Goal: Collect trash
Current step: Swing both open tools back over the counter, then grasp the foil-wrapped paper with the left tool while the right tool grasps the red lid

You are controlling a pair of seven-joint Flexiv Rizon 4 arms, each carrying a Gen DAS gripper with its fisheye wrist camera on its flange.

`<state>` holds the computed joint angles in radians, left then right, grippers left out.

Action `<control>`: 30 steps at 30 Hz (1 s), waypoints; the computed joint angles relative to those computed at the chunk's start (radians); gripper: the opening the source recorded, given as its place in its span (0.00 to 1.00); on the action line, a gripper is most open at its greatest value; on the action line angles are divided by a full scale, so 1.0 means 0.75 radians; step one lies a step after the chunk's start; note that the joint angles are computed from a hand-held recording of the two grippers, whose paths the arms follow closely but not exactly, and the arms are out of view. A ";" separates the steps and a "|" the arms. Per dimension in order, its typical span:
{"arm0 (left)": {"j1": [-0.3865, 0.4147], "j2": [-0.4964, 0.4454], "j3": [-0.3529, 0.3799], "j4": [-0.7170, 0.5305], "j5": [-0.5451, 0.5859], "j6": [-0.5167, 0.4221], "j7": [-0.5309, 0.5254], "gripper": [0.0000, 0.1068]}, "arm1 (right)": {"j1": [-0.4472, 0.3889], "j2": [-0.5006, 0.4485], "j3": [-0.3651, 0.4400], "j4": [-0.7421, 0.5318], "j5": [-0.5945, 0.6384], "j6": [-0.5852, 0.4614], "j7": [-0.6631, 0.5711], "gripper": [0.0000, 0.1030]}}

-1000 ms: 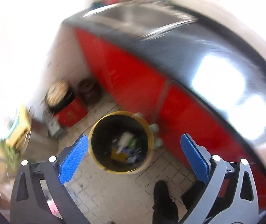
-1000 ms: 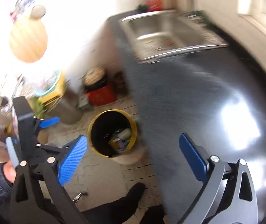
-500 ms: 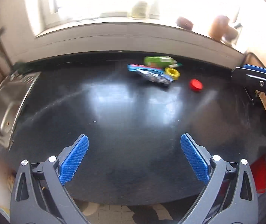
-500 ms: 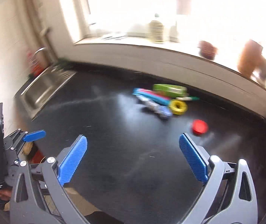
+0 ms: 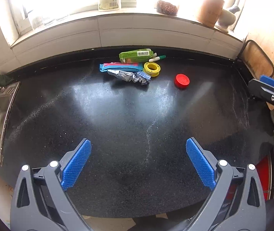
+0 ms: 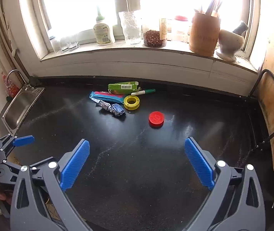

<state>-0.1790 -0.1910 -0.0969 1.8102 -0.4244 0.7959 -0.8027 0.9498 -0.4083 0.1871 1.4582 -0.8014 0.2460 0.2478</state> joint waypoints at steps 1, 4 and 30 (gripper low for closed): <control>-0.003 -0.017 0.000 -0.024 0.017 -0.010 -0.027 0.90 | -0.006 -0.005 -0.001 -0.004 0.005 0.008 -0.009 0.93; -0.018 -0.071 -0.012 -0.084 0.042 -0.015 -0.096 0.90 | -0.040 0.007 0.000 0.034 0.021 0.060 -0.029 0.93; -0.225 -1.052 0.092 -1.295 0.441 -0.281 -1.080 0.90 | -0.395 -0.224 -0.100 0.192 0.294 0.692 -0.553 0.93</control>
